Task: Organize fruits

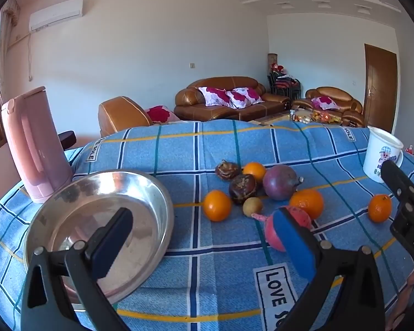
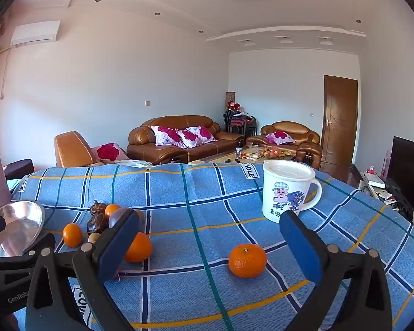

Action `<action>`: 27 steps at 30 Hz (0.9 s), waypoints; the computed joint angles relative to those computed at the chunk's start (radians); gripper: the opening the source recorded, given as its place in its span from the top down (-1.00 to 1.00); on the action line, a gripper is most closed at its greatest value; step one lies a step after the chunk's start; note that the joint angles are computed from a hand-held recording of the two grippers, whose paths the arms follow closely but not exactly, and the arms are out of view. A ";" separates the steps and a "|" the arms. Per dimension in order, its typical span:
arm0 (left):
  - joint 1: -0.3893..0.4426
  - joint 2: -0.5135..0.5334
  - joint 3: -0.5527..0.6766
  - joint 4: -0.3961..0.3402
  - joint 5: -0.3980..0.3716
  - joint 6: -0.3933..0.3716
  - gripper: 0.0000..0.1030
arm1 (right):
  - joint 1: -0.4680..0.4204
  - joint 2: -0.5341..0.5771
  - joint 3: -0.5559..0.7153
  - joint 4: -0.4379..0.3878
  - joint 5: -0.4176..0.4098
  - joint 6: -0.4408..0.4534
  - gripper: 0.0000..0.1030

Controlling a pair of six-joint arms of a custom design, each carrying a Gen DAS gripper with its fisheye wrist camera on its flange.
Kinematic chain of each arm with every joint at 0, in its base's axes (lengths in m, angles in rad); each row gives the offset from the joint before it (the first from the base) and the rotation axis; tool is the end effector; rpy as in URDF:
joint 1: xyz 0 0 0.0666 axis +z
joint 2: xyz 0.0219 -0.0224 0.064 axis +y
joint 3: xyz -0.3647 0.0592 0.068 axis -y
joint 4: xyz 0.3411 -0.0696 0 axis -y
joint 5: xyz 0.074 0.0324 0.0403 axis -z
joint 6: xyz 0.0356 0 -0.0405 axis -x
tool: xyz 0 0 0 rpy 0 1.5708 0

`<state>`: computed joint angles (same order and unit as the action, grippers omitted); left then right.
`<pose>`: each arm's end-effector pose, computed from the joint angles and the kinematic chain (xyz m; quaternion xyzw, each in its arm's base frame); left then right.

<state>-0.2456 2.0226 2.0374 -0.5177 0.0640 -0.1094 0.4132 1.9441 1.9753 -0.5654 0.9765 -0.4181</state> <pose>0.6582 -0.1677 0.3811 0.1679 0.8440 -0.0621 0.5056 0.5980 0.2296 0.4080 0.2343 0.7666 -0.1961 0.5648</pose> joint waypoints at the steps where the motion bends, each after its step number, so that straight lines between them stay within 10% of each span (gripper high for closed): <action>1: -0.001 -0.002 -0.004 0.006 0.000 -0.002 -1.00 | 0.000 0.000 -0.001 0.000 0.000 0.000 -0.98; 27: 0.000 0.014 0.027 -0.027 0.021 0.005 -1.00 | -0.002 -0.001 -0.003 0.005 -0.005 0.001 -0.98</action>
<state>-0.2453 2.0366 2.0647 -0.5451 0.0854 -0.1044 0.4113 1.9428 1.9721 -0.5604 0.9716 -0.4168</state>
